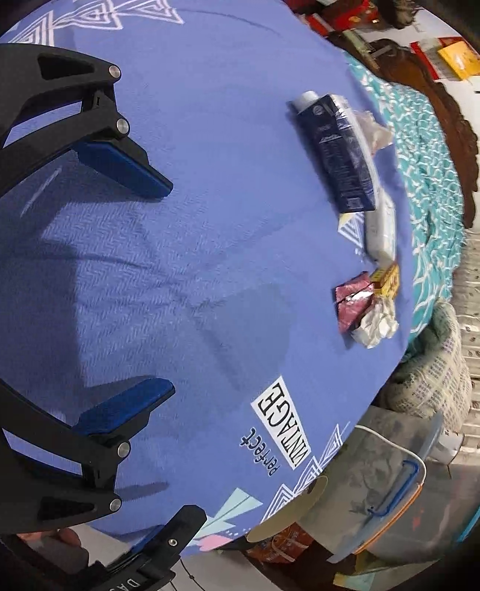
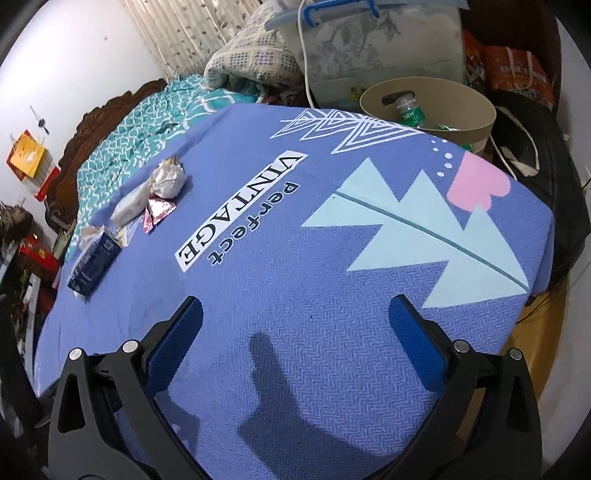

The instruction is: Collect trash

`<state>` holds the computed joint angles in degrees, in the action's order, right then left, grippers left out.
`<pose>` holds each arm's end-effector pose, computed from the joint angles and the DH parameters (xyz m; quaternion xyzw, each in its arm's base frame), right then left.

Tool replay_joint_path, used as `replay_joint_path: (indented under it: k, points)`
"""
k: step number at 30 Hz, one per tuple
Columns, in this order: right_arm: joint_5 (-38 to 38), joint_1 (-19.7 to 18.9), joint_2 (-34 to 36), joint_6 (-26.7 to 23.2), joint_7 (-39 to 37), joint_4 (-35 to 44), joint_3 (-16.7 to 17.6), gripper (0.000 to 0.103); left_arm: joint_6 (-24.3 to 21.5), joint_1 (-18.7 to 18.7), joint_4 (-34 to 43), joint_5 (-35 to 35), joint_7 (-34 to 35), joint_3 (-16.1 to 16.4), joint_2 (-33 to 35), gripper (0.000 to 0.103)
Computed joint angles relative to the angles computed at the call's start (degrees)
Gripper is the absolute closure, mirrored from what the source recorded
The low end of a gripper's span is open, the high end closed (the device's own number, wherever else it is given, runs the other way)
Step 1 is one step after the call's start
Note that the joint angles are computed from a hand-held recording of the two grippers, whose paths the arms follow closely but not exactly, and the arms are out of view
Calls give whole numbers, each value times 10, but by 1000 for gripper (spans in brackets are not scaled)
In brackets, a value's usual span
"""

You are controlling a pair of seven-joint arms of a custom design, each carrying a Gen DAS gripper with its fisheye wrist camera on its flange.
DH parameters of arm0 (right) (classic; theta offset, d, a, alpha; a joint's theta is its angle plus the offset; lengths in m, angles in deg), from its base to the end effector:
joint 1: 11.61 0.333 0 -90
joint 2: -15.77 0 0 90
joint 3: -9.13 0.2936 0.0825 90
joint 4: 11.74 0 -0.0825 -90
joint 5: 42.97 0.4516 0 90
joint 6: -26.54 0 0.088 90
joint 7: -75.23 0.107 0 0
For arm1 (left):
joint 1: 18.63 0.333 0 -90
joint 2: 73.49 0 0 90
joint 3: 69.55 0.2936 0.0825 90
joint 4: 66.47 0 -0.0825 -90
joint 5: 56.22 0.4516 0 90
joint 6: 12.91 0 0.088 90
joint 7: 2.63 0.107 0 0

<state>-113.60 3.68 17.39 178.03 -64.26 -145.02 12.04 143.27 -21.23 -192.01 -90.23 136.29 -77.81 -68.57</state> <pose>0.5350 0.2021 0.2740 -0.2977 0.8820 -0.2435 0.2724 0.6189 -0.0972 0.3254 -0.4706 0.8373 -0.2550 0.1114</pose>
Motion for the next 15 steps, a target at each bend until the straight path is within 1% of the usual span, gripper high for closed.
replay_joint_path:
  k: [4,10,12,15]
  points:
    - [1,1,0,-2,-2,0,0,3,11,-1,-3,3,6,-1,1,9]
    - [-9,1,1,1,-13,-1,1,3,-20,8,10,-41,30,-2,4,8]
    - [-31,1,-3,6,18,-6,-1,3,-27,9,14,-46,31,-1,5,9]
    - [-66,-3,-13,12,65,-16,-1,3,-34,8,17,-36,26,1,7,8]
